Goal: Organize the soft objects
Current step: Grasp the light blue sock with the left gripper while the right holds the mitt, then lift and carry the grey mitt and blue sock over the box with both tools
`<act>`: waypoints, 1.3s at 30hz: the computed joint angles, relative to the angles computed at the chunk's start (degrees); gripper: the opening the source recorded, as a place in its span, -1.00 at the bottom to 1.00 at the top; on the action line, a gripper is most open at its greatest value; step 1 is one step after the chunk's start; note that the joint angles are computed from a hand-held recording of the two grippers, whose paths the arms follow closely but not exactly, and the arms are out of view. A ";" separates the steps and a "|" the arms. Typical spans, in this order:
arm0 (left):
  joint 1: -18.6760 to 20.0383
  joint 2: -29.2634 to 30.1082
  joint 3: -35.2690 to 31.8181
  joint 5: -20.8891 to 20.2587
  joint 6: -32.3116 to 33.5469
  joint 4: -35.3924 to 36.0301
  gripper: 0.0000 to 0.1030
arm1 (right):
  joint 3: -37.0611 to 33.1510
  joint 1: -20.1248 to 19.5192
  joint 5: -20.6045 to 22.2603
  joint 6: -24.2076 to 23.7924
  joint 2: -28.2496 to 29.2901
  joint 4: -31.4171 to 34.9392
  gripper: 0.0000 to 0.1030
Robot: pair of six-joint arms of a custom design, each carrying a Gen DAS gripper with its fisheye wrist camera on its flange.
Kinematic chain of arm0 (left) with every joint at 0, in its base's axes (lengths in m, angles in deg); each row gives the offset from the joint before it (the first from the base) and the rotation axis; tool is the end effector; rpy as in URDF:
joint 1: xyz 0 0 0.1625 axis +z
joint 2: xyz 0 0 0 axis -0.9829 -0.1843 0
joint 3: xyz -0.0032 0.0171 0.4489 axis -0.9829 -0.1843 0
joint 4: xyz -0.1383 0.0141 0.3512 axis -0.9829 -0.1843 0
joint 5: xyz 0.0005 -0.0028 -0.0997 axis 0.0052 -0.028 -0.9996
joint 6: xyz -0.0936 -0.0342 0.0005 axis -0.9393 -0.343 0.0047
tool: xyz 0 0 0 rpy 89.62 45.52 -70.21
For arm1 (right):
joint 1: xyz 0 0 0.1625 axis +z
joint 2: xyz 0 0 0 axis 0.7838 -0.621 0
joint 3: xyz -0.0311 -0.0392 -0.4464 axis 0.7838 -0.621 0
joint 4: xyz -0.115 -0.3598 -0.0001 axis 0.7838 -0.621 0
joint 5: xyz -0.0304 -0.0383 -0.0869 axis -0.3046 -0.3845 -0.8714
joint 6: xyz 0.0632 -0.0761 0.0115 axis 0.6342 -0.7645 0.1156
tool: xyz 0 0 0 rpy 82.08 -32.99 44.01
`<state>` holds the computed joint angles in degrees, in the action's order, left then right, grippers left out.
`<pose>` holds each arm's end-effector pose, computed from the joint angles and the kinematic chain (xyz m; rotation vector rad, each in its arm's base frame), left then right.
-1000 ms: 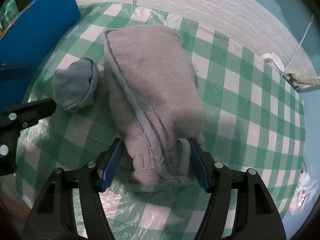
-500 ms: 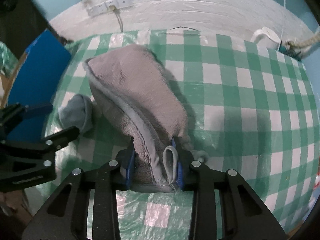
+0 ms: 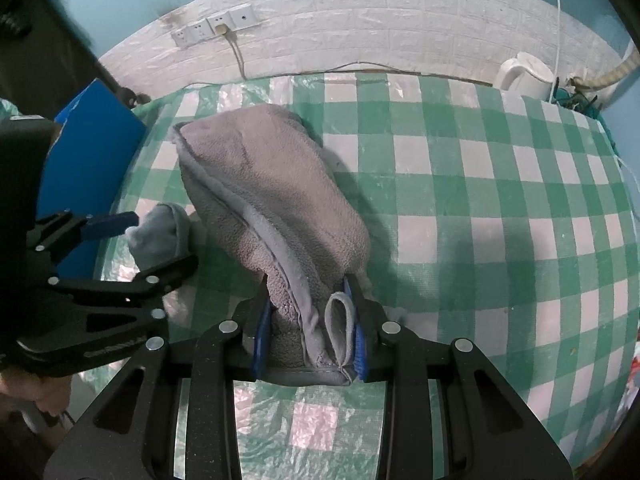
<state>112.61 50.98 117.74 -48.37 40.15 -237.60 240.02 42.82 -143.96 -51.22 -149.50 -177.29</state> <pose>-0.2735 -0.4021 -0.0369 1.1663 2.1737 0.0456 0.0919 -0.2969 0.1949 -0.3386 -2.4064 0.6745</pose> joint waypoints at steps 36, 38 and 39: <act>-2.18 -11.66 4.77 -0.52 -1.68 -2.92 -0.39 | -5.13 12.33 -7.86 6.85 -6.99 12.58 -0.43; -2.25 -12.27 4.85 -0.37 -2.01 -2.55 -0.39 | -5.59 13.05 -8.36 7.19 -7.08 13.32 -0.43; -2.24 -12.72 4.90 -0.29 -2.09 -2.33 -0.39 | -5.76 13.53 -8.66 7.49 -7.17 13.71 -0.43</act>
